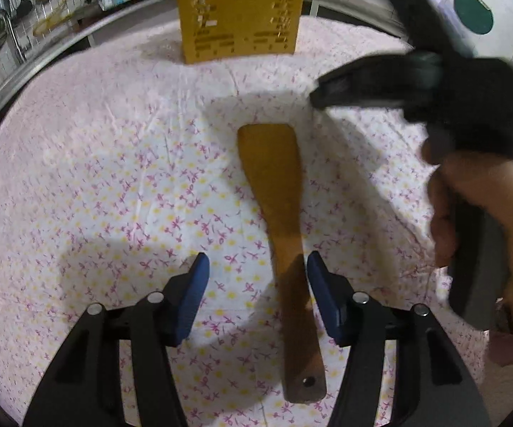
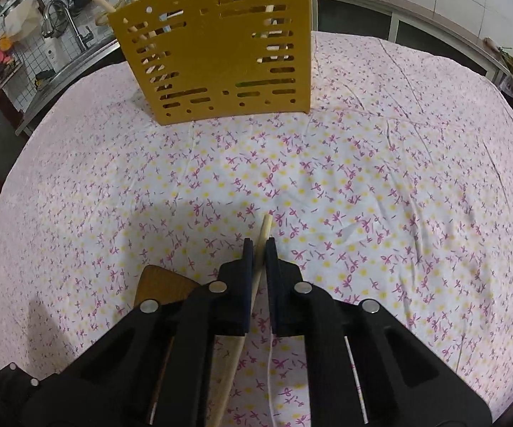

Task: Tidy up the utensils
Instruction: 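Grasp the wooden spatula handle with the left tool while the right tool grasps a chopstick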

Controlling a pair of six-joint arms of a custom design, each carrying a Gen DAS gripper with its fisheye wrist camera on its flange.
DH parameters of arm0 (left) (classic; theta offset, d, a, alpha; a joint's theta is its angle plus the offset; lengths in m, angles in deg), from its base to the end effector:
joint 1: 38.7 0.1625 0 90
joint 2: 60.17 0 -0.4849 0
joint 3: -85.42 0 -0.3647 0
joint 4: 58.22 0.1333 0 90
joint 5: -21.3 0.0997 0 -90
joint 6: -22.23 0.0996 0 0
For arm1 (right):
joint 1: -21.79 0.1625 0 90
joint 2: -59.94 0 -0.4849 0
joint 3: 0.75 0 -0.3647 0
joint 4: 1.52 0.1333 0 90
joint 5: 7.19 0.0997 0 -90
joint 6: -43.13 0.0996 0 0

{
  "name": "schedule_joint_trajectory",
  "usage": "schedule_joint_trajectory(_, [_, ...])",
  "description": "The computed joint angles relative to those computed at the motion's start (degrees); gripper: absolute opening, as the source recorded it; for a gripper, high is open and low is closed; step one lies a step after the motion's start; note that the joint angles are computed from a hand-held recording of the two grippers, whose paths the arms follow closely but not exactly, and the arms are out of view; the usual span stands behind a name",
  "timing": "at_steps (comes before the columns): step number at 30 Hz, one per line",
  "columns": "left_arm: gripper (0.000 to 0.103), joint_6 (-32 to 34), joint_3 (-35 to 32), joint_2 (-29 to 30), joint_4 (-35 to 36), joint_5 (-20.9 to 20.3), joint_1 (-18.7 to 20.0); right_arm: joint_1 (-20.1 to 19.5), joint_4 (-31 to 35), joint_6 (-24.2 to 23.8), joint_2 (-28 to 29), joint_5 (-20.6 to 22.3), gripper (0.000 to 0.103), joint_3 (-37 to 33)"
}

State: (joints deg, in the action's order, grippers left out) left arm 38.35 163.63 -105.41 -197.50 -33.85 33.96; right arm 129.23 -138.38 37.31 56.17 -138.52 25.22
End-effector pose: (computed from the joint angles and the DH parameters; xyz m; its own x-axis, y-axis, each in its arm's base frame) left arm -0.0467 -0.7879 0.2579 -0.7191 0.3422 -0.6048 0.5056 0.8547 -0.1175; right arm 0.3471 -0.8797 0.0302 -0.7672 -0.0503 0.6394 -0.3520 0.8664 -0.3542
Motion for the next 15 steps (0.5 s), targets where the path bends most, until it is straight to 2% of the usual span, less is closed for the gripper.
schedule_joint_trajectory(4, [0.053,0.7,-2.0,1.1,1.0,-0.3,0.3,-0.1,-3.9,-0.9,-2.9,0.3,0.007,4.6])
schedule_joint_trajectory(8, [0.036,1.7,-3.5,1.9,1.2,-0.1,0.3,0.1,-7.4,-2.5,-4.6,0.0,0.007,7.3])
schedule_joint_trajectory(15, [0.036,0.0,-11.3,4.4,9.9,-2.4,1.2,-0.1,-9.2,-3.0,-5.8,0.0,0.007,9.7])
